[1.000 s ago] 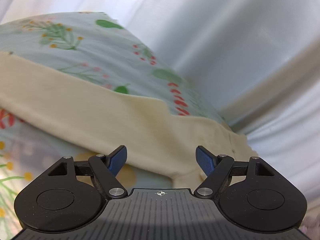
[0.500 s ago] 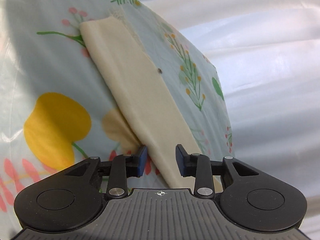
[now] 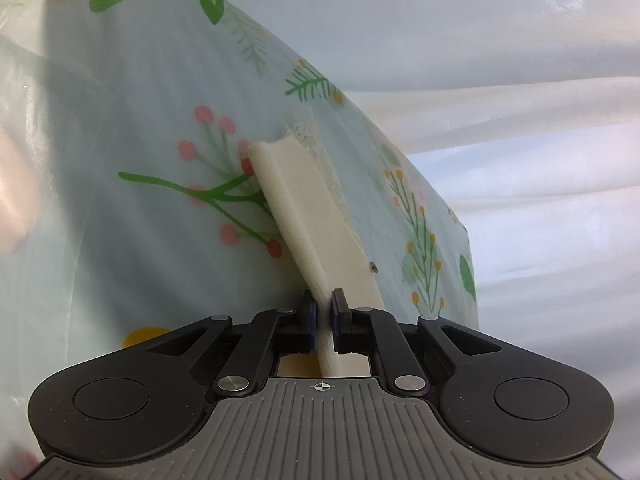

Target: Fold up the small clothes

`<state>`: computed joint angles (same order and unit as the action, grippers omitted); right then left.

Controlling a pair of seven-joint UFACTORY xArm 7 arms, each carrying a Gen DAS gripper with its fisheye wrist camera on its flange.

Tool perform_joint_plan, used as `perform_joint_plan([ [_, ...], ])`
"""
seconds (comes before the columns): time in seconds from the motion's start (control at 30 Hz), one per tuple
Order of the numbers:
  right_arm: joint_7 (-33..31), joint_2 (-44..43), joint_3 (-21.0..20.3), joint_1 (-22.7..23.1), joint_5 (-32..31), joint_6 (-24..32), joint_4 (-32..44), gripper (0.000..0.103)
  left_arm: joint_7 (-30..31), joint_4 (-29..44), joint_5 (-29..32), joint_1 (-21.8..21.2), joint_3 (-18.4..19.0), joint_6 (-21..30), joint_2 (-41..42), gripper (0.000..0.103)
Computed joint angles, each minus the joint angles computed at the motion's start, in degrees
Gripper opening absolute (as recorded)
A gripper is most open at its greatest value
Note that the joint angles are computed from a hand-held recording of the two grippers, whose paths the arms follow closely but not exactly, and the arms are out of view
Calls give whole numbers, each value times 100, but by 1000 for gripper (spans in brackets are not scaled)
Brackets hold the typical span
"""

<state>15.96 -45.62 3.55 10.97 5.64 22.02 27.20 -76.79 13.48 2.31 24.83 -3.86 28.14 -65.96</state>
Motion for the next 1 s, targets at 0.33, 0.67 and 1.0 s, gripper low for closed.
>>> perform_joint_plan([
  [0.33, 4, -36, -28, -87, -50, 102, 29, 38, 1333, 1226, 497, -1567, -547, -1579, 1068, 8],
  [0.67, -43, -155, -113, -92, -16, 100, 13, 36, 3185, 2674, -204, -4172, -740, -1969, 3801, 62],
  [1.0, -1094, 1298, -918, 1011, 982, -378, 784, 39, 2545, 2126, 38, -3507, -1010, -733, 3262, 61],
])
